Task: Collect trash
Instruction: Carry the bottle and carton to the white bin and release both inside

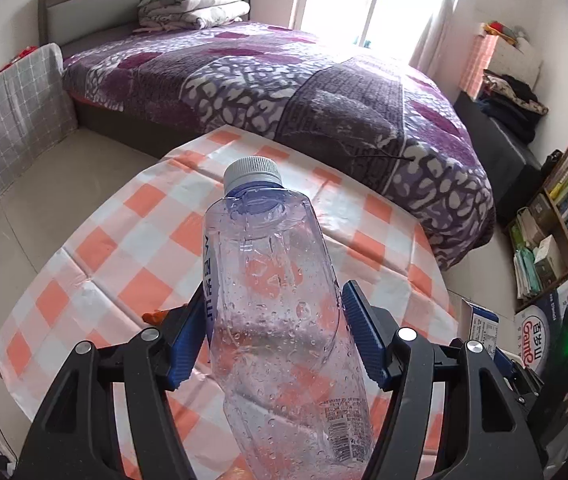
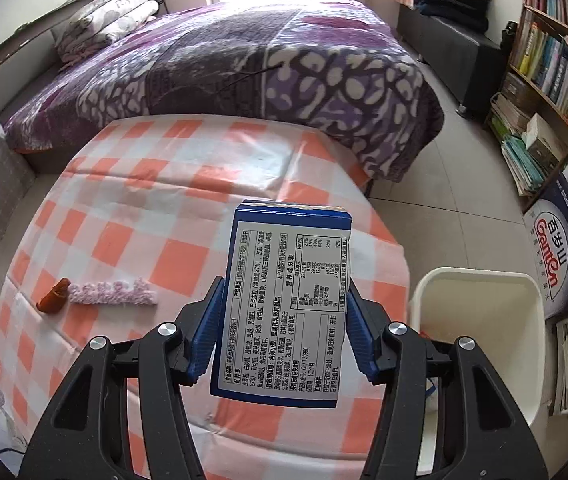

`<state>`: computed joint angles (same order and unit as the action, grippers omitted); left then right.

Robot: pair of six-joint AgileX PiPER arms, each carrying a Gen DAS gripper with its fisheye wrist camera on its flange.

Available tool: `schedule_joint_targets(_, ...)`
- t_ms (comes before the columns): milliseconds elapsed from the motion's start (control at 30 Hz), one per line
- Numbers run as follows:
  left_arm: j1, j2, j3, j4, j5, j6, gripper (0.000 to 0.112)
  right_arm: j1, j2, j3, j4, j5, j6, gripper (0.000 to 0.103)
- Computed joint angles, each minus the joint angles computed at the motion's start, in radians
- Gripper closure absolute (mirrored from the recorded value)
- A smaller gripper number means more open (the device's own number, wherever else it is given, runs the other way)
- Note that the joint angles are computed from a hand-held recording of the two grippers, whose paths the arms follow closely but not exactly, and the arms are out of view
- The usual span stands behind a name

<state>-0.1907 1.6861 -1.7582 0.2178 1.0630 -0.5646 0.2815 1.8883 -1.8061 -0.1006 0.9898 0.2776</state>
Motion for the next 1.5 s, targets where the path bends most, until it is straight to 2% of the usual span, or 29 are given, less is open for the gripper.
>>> schedule_joint_targets(333,-0.177,0.122,-0.105,0.051,-0.025,-0.032,0.048,-0.236,-0.052,0.089,0.064,-0.027,-0.040,0.050)
schedule_joint_targets(533,-0.275,0.206,-0.189,0.070,-0.022,-0.024,0.048,-0.373,-0.026,0.055,0.116,0.028,-0.060,0.049)
schedule_joint_targets(800,-0.406,0.329,-0.323,0.074,-0.008,0.029,0.048,-0.503,-0.014,0.023,0.139,0.052,-0.067,0.047)
schedule_joint_targets(867,-0.436,0.356,-0.355,0.068,-0.004,0.048,0.048,-0.530,-0.013,0.016,0.150,0.055,-0.065,0.032)
schedule_joint_targets(933,-0.461,0.394,-0.408,0.046,0.012,0.075,0.048,-0.554,-0.024,0.029,0.145,0.036,-0.044,0.028)
schedule_joint_targets(1100,-0.511,0.479,-0.524,-0.002,0.048,0.127,0.047,-0.605,-0.037,0.041,0.129,0.001,-0.012,0.025)
schedule_joint_targets(1400,-0.520,0.621,-0.737,-0.185,0.120,0.212,0.046,-0.683,-0.022,0.027,0.158,0.008,-0.030,0.020)
schedule_joint_targets(1467,-0.512,0.638,-0.759,-0.235,0.115,0.240,0.040,-0.687,-0.023,0.029,0.153,0.006,-0.025,0.019)
schedule_joint_targets(1500,-0.510,0.633,-0.745,-0.247,0.096,0.249,0.030,-0.690,-0.024,0.030,0.151,0.004,-0.023,0.018)
